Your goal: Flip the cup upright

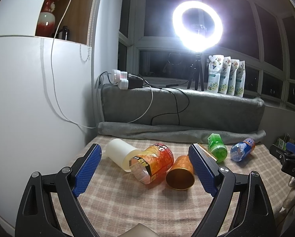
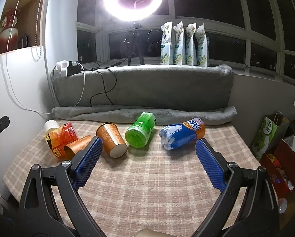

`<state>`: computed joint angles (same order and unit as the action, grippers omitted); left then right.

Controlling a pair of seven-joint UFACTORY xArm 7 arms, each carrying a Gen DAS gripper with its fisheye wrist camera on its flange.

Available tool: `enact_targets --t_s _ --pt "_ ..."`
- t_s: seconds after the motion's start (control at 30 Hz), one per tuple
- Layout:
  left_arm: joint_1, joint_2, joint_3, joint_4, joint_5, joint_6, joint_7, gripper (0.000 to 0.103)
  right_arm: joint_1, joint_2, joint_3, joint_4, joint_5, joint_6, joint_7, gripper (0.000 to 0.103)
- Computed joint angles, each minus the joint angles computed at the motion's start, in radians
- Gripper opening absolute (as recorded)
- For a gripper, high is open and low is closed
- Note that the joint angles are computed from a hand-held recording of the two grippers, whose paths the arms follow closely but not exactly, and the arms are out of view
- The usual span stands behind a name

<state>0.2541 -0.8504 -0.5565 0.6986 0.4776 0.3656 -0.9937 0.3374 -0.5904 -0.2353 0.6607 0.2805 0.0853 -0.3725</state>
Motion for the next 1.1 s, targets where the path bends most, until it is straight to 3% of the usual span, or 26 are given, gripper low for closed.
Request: enact_targets --t_s 0.27,0.43,0.6,0.87,0.97,1.1 --pt "-0.014 -0.005 0.022 -0.016 -0.005 0.007 0.008 0.09 0.084 0.051 -0.035 0.069 0.052 0.061 -0.048 0.097" --pt "-0.029 -0.017 0.039 -0.039 -0.009 0.022 0.019 0.09 0.166 0.118 -0.068 0.151 0.148 0.131 -0.13 0.097" --pt "-0.046 -0.04 0.067 -0.069 -0.017 0.048 0.034 0.09 0.195 0.21 -0.043 0.237 0.224 0.177 -0.222 0.097" --pt "-0.069 -0.068 0.097 -0.113 -0.028 0.094 0.049 0.09 0.184 0.397 0.006 0.453 0.323 0.355 -0.365 0.097" --pt "-0.08 -0.078 0.109 -0.128 -0.034 0.106 0.051 0.09 0.182 0.48 -0.007 0.572 0.427 0.489 -0.513 0.097" --pt "-0.091 -0.087 0.117 -0.137 -0.038 0.125 0.057 0.09 0.141 0.575 0.032 0.719 0.401 0.643 -0.664 0.097"
